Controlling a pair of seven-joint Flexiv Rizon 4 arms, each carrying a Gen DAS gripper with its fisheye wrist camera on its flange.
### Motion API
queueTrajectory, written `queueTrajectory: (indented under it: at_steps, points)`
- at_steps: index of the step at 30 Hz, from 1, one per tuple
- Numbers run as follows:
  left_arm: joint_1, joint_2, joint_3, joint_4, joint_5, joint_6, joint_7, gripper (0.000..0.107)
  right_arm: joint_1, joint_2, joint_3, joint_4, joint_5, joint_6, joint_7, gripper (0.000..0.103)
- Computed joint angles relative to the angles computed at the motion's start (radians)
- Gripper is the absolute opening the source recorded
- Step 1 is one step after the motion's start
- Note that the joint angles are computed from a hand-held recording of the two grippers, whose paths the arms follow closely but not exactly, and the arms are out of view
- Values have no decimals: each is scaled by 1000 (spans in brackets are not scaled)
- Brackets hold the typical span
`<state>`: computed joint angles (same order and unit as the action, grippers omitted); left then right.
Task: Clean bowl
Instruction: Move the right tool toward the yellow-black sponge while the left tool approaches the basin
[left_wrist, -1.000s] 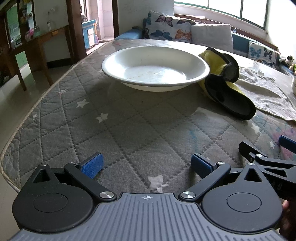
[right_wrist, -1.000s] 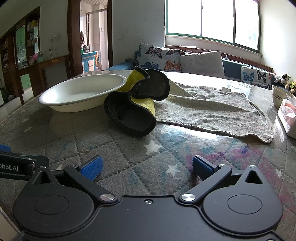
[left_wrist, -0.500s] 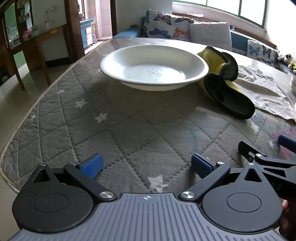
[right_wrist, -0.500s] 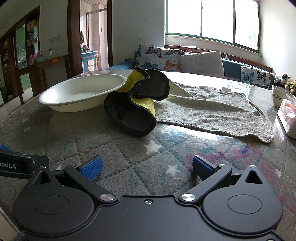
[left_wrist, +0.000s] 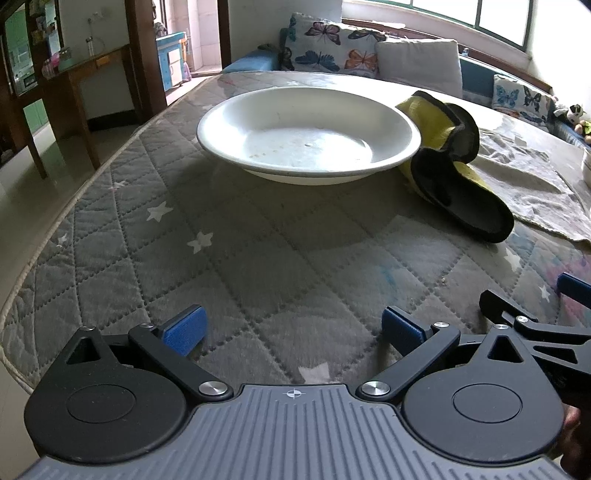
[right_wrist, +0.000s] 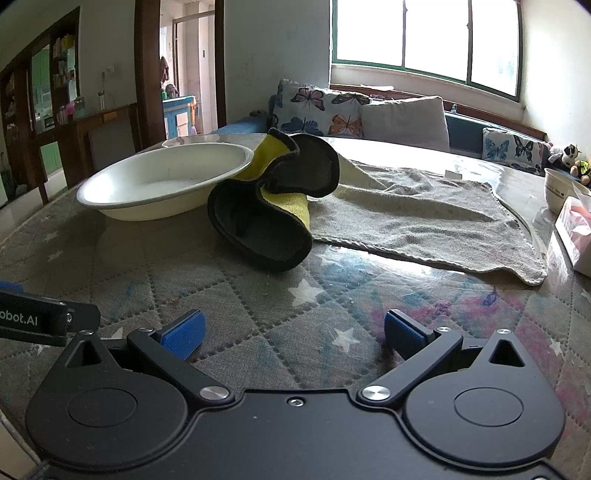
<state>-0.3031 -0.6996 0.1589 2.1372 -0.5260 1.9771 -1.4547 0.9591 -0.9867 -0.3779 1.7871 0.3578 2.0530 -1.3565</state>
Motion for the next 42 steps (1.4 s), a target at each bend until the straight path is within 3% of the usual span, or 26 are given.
queueTrajectory:
  at_steps: [21, 42]
  points:
    - [-31, 2, 67, -52, 7, -109, -27, 101, -23, 14, -3, -16, -73, -56, 42, 103]
    - [-65, -9, 155, -120, 72, -195, -103, 101, -104, 24, 49, -70, -192, -91, 70, 103]
